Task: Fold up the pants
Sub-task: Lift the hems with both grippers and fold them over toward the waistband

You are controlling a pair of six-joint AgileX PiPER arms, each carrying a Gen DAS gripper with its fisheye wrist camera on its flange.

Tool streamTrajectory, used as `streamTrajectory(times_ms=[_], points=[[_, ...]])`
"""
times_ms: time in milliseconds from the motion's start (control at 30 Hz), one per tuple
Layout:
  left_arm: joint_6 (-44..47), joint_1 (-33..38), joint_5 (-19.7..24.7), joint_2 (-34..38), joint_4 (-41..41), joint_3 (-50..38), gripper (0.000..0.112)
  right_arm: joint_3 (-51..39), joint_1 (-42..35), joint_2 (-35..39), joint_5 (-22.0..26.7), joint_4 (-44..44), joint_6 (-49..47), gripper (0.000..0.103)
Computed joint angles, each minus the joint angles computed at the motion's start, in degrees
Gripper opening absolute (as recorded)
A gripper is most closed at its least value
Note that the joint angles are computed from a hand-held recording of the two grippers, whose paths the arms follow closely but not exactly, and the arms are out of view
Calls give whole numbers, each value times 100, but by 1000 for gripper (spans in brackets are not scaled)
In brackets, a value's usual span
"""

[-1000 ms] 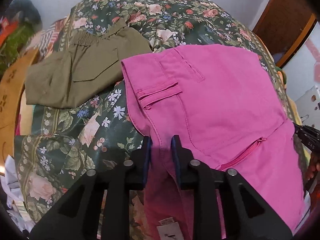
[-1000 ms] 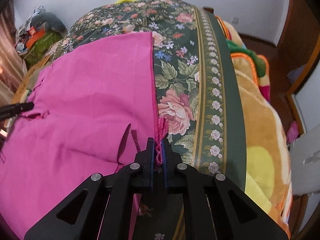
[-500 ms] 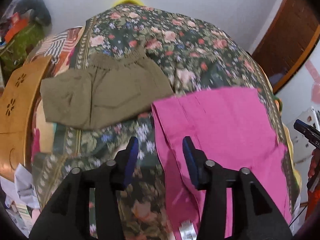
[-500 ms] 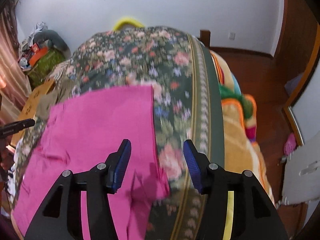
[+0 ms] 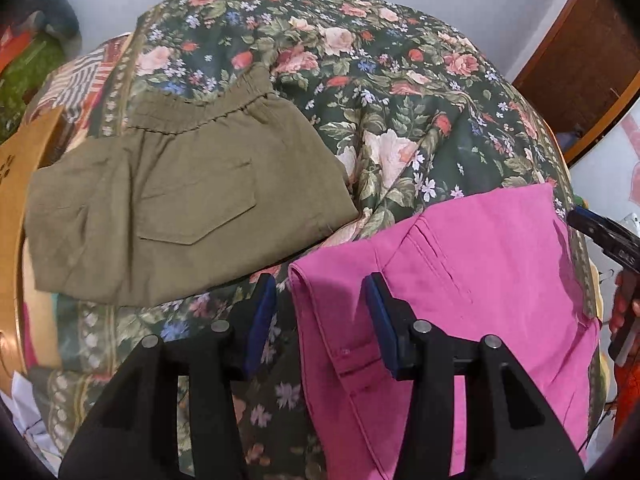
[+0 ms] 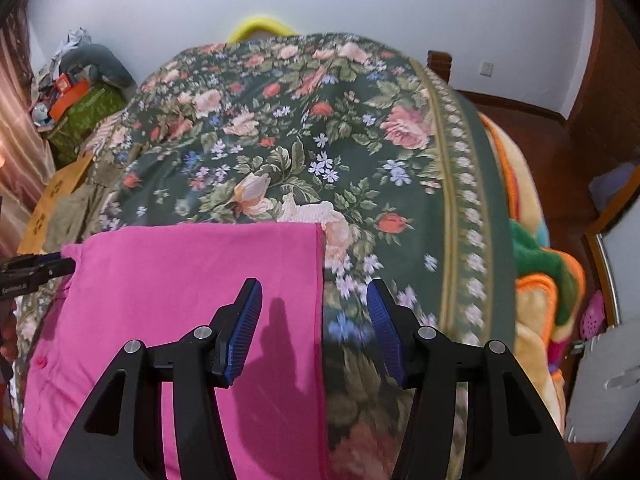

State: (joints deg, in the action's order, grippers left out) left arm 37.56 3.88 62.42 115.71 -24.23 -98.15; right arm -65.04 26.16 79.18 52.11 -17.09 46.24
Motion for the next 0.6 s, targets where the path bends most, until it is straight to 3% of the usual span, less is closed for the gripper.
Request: streamTrajectory(times_ms=[200, 300, 333, 400, 433, 467, 600], points=[[291, -41, -127, 24, -104, 34, 47, -234, -325, 561, -328, 435, -632, 51], [324, -44, -101, 32, -163, 8, 35, -212, -290, 634, -542, 330, -549, 50], [292, -55, -122, 25, -141, 12, 31, -207, -270, 636, -548, 290, -531, 46], [223, -143, -364, -90, -9, 161, 14, -148, -168, 578, -600, 151, -432, 32], [134, -235, -523, -162, 193, 241, 10, -196, -116, 609, -557, 33, -337, 14], [58, -319, -592, -220, 361, 279, 8, -267, 1, 628, -410, -257, -70, 3], [-20, -504, -1055, -634, 691, 545, 7, -591, 319, 581, -14, -956, 590, 3]])
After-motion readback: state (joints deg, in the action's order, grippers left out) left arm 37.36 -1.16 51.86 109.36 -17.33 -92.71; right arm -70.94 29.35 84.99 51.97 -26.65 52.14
